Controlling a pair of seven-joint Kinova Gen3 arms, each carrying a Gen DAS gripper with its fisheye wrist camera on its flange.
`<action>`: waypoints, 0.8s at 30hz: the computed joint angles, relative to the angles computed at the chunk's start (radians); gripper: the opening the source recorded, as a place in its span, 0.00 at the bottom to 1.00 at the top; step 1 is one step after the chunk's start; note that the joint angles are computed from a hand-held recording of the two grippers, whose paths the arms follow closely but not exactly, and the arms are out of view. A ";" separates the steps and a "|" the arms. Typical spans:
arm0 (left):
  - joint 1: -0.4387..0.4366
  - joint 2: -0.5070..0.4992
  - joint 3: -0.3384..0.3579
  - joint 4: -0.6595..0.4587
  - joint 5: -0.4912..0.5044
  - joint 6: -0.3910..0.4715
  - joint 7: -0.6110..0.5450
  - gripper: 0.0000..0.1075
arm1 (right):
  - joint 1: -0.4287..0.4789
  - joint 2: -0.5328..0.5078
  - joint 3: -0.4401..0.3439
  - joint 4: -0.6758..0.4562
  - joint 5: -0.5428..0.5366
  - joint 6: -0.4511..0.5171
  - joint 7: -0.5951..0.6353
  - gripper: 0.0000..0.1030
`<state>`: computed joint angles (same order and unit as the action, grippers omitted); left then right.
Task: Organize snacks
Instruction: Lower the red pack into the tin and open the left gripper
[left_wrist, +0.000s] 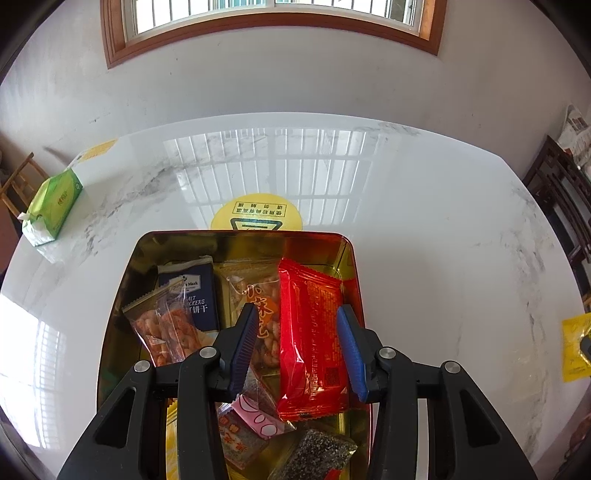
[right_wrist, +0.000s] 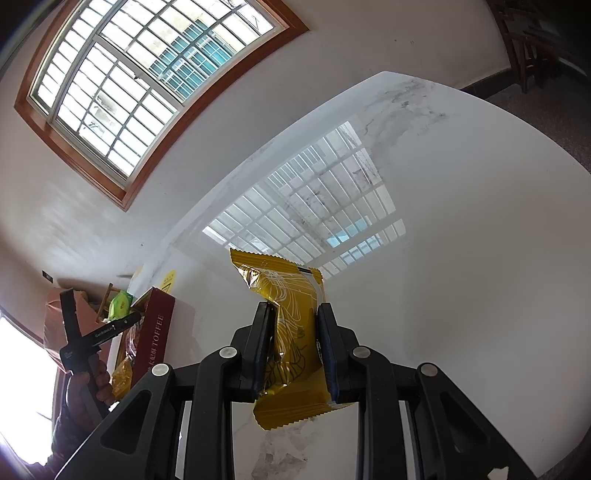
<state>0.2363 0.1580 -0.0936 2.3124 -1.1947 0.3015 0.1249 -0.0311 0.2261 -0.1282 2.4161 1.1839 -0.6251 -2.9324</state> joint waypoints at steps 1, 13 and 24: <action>0.008 0.000 0.001 0.000 -0.007 0.011 0.012 0.42 | -0.003 -0.003 -0.001 0.001 -0.002 0.004 0.001 0.22; 0.043 -0.007 0.086 0.005 -0.094 0.153 0.124 0.42 | -0.012 -0.014 -0.004 0.007 -0.027 0.006 0.025 0.22; 0.008 -0.073 0.138 0.062 -0.116 0.150 0.200 0.42 | 0.006 -0.019 0.007 0.015 -0.023 -0.028 0.021 0.22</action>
<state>0.2439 0.0852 0.0442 2.3747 -1.3111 0.4519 0.3250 -0.0248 0.2067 -0.1212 2.4315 1.1611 -0.6533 -2.9118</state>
